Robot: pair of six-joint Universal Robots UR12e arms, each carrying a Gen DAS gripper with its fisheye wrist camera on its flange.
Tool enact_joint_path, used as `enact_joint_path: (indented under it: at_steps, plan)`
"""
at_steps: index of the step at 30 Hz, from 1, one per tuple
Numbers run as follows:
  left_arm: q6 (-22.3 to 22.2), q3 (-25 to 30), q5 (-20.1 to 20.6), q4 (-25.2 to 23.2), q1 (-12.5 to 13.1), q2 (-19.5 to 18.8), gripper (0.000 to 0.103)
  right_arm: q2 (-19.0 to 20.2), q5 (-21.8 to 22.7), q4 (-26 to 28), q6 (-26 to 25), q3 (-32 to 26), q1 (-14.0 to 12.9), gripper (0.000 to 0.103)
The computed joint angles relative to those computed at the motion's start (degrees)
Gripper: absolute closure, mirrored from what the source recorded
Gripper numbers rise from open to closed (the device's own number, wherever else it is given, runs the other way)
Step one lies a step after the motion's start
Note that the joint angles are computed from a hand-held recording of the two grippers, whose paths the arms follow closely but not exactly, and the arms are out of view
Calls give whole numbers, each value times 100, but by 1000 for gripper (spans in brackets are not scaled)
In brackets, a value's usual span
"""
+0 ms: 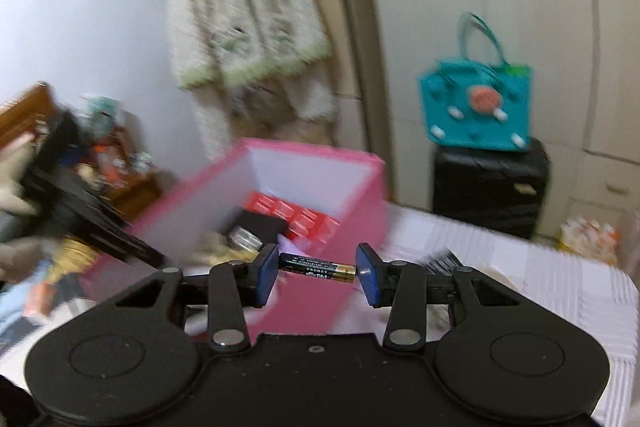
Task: Organize rigid objects
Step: 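Carry the AA battery into the pink box and release it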
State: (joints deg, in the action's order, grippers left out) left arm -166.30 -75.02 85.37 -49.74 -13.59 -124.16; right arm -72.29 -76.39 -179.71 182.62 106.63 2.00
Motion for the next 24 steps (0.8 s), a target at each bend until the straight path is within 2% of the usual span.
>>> enact_joint_path:
  at_steps: [5, 8, 10, 12, 14, 18, 20, 24]
  plan:
    - [-176, -64, 215, 159, -64, 11, 82, 54, 925, 201, -385, -221, -24, 55]
    - [-269, -88, 291, 176, -86, 29, 82, 158, 1135, 595, -635, -419, 55, 55]
    - [-259, -88, 375, 165, -110, 40, 82, 250, 1341, 1085, -881, -626, 78, 55]
    - [-263, -59, 438, 107, -122, 37, 83, 326, 1211, 1729, -1271, -853, 170, 55]
    - [-276, -28, 509, 51, -134, 31, 85, 417, 953, 2117, -1584, -1031, 257, 55]
    - [-326, -20, 540, 34, -138, 34, 86, 568, 749, 2529, -1743, -1226, 325, 55]
    - [-353, 0, 510, -24, -129, 34, 86, 610, 723, 2831, -1985, -1312, 346, 55]
    - [-378, -11, 539, -4, -139, 49, 86, 708, 493, 3031, -2232, -1436, 417, 55]
